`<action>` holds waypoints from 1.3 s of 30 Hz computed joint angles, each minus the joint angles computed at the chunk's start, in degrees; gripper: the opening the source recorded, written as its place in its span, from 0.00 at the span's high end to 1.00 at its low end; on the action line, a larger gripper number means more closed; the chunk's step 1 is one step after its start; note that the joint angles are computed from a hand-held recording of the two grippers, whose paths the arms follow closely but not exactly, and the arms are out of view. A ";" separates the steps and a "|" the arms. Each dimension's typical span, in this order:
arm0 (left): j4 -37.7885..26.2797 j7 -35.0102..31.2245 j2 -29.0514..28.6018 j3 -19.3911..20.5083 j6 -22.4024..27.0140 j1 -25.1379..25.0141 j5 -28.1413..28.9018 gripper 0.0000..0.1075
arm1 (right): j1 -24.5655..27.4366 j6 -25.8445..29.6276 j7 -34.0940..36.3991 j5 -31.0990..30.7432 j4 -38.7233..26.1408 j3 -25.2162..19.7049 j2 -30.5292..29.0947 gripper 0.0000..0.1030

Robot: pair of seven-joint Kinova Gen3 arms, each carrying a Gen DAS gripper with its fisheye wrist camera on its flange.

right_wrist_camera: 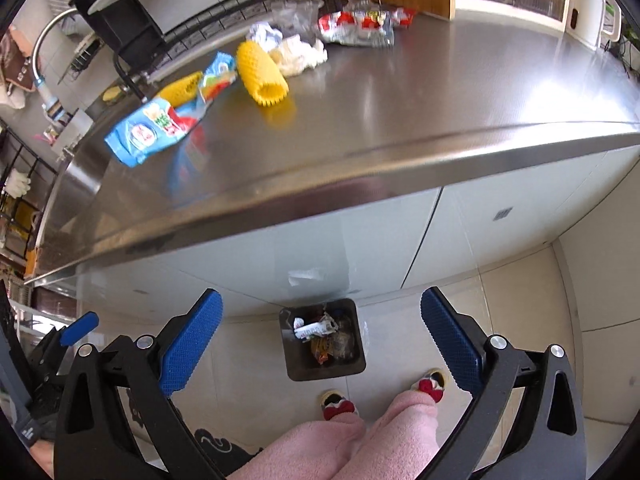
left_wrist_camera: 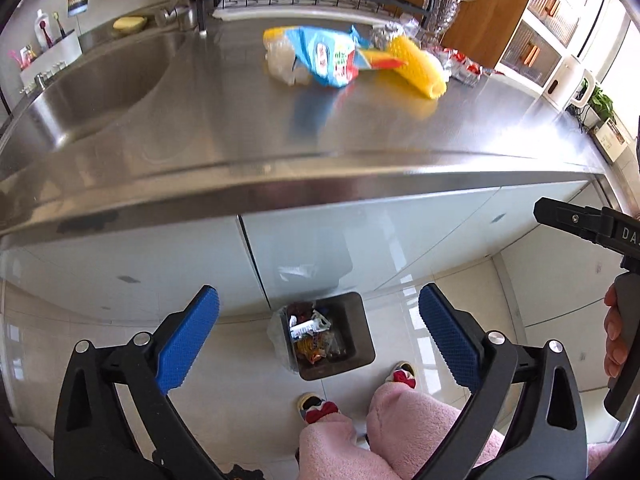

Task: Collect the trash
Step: 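Raise both tools back toward the remaining trash on the counter, then grasp the blue ice-pop wrapper with the left tool while the right tool grasps the yellow foam net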

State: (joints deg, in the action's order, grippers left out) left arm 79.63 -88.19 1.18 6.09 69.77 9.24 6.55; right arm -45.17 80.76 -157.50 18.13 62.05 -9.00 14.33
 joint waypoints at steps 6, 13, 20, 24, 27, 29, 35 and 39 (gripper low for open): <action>-6.54 -0.13 1.85 -0.51 -0.43 -0.93 1.55 0.12 | -0.04 2.08 4.78 3.31 -7.25 1.31 1.77 0.03; -14.17 0.17 7.01 0.09 -1.69 0.40 -1.44 0.19 | 3.38 -0.82 12.80 0.79 -12.51 3.36 5.69 0.04; -24.45 1.63 15.19 -0.26 0.48 1.13 -1.69 0.35 | 8.02 -0.71 24.12 -5.30 -21.61 4.94 12.66 0.22; -29.31 0.97 19.29 -0.29 2.28 1.22 -1.47 0.45 | 9.48 2.50 30.57 -8.81 -29.38 5.69 18.11 0.40; -31.85 1.17 21.50 -0.85 3.66 1.75 -2.30 0.46 | 10.23 3.48 32.73 -11.04 -32.22 6.36 20.55 0.45; -32.90 0.94 22.45 -1.05 4.37 1.80 -2.64 0.46 | 10.74 3.60 33.33 -12.29 -33.02 6.64 21.50 0.45; -35.57 0.01 24.66 -0.72 8.02 1.21 -1.57 0.65 | 11.58 4.25 35.23 -14.62 -34.61 6.92 23.49 0.51; -34.85 -0.59 24.49 -0.66 8.32 1.24 -0.95 0.80 | 12.15 3.12 35.51 -15.93 -32.68 6.70 23.03 0.66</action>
